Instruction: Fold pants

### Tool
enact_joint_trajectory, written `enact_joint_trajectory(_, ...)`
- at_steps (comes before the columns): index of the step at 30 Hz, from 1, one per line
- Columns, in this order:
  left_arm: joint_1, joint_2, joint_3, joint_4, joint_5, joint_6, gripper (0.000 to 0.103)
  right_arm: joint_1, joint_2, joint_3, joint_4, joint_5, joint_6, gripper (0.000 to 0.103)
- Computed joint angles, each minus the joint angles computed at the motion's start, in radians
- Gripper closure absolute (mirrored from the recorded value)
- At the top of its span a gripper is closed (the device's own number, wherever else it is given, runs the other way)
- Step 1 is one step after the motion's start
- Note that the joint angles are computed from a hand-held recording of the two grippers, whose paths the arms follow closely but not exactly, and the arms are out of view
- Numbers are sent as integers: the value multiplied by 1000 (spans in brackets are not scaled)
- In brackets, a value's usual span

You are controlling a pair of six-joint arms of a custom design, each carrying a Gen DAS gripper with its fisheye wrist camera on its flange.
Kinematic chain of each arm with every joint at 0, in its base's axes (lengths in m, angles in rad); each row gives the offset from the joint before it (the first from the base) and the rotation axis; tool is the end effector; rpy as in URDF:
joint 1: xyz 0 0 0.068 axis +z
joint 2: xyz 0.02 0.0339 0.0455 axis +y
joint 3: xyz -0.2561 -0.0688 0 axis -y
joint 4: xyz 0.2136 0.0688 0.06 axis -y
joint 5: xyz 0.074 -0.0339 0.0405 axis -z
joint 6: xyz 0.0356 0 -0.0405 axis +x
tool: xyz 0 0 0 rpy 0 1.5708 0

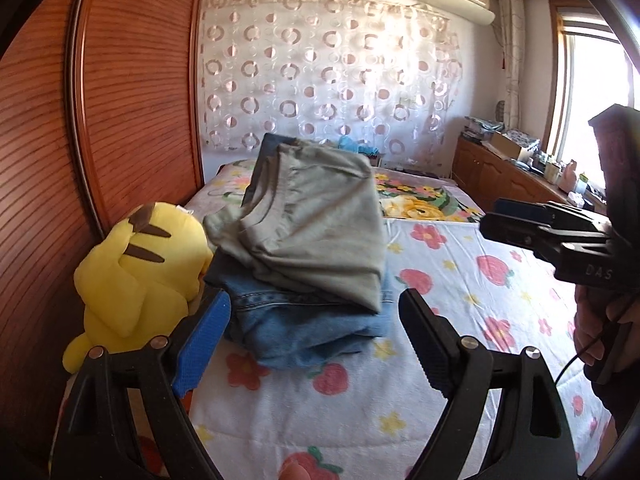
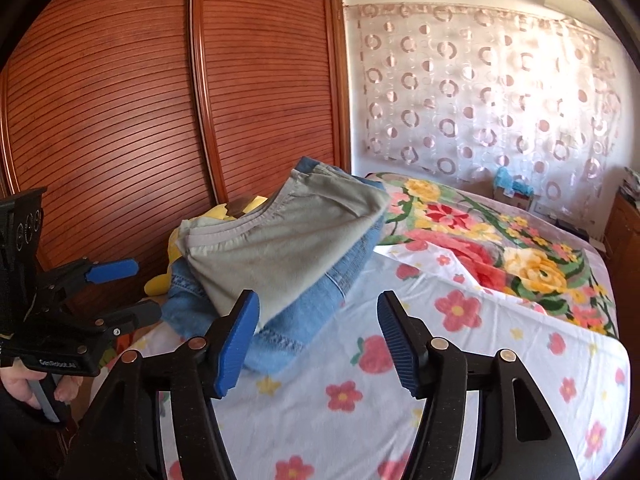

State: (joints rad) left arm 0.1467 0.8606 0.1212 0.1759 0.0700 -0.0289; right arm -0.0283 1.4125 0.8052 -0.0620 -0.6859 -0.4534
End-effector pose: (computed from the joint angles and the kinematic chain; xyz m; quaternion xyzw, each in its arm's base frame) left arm 0.1427 0.0186 0.1496 -0.0599 0.8734 -0.0022 0.4833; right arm 0.2694 0.0149 0.2308 -0.3220 0.7977 0.1961 0.4706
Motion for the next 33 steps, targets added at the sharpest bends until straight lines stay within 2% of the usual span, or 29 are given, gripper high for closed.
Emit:
enact_joint_trajectory(7,-227,-207,33,-208,-158,-68,16,-102,-190,-150,-18,-50,14,26)
enact_joint_trajectory(10,-337,-241,58,-263,-236,-108,16,-146,-281,-209,-39,-52,23,23)
enact_joint_trajectory(14,-463,-241,75,-280,-318,-158,16,-209,-381,-261,-83,-51,36,22)
enact_joint_trajectory(21,-695,-140,113,-268,-465,-273,16,-309,-527,-323,-148,-55,50,22)
enact_joint_trajectory(33,-966,21,182,-266,-645,-430,16,-394,-754,-372,-305,-37,98,20)
